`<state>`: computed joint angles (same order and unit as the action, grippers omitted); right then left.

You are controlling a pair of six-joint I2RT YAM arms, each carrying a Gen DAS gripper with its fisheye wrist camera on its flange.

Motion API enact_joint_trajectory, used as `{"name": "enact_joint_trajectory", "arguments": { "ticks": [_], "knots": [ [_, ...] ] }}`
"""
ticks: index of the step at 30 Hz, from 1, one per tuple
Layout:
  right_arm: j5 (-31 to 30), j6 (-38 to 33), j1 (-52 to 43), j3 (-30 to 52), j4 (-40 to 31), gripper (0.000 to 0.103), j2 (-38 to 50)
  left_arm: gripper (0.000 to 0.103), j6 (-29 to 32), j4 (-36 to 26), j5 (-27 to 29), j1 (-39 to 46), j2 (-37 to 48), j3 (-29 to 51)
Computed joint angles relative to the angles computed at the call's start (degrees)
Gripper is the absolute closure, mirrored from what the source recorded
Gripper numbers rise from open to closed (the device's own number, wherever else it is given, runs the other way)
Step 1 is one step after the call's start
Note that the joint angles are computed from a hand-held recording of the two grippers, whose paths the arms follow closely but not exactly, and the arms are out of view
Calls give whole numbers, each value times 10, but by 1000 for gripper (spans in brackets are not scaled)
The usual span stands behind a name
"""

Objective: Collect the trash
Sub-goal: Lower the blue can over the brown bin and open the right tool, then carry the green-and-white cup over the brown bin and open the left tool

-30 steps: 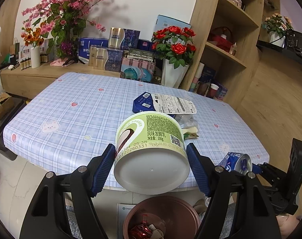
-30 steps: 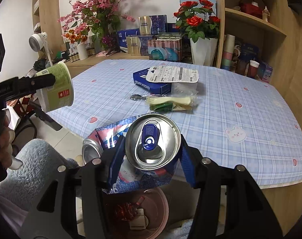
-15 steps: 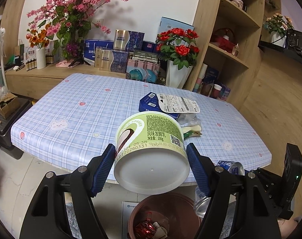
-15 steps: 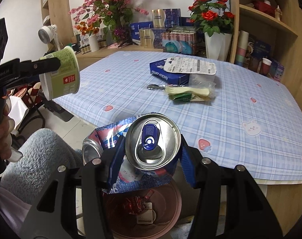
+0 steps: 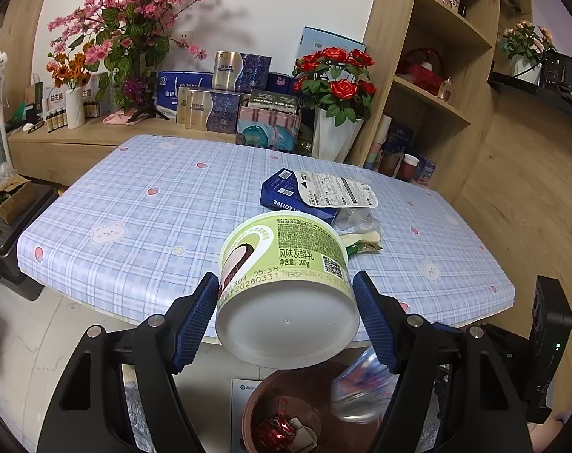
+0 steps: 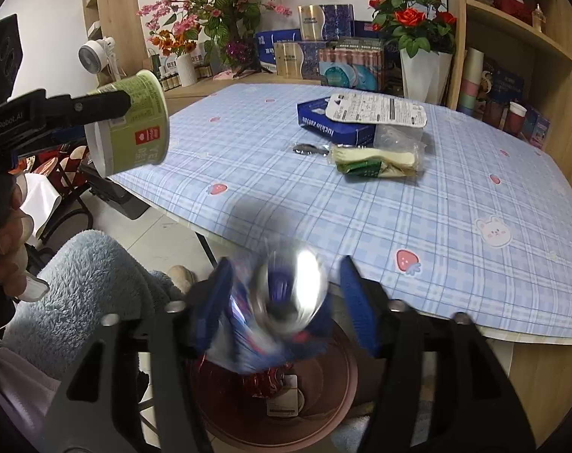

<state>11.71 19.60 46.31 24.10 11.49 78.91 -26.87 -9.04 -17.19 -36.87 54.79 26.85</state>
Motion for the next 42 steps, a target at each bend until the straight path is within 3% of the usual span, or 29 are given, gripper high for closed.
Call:
{"name": "enact_joint_trajectory", "arguments": {
  "ticks": [7,11,30,32,34,42],
  "knots": [
    [72,1,1,-10,-15,12,-48,32,0,5,2,-10,6,-3],
    [108,10,-16,-17,-35,7,-95,32,-2,10,4,-19,13,-5],
    [124,6,-67,-48,-83,6,-230,31,9,57,21,-138,85,13],
    [122,7,-72,-52,-85,6,-237,30,16,66,36,-143,89,13],
    [124,9,-74,-55,-86,6,-241,18,18,72,33,-147,85,9],
    [134,15,-75,-65,-85,6,-252,8,9,77,-18,-135,49,-10]
  ]
}}
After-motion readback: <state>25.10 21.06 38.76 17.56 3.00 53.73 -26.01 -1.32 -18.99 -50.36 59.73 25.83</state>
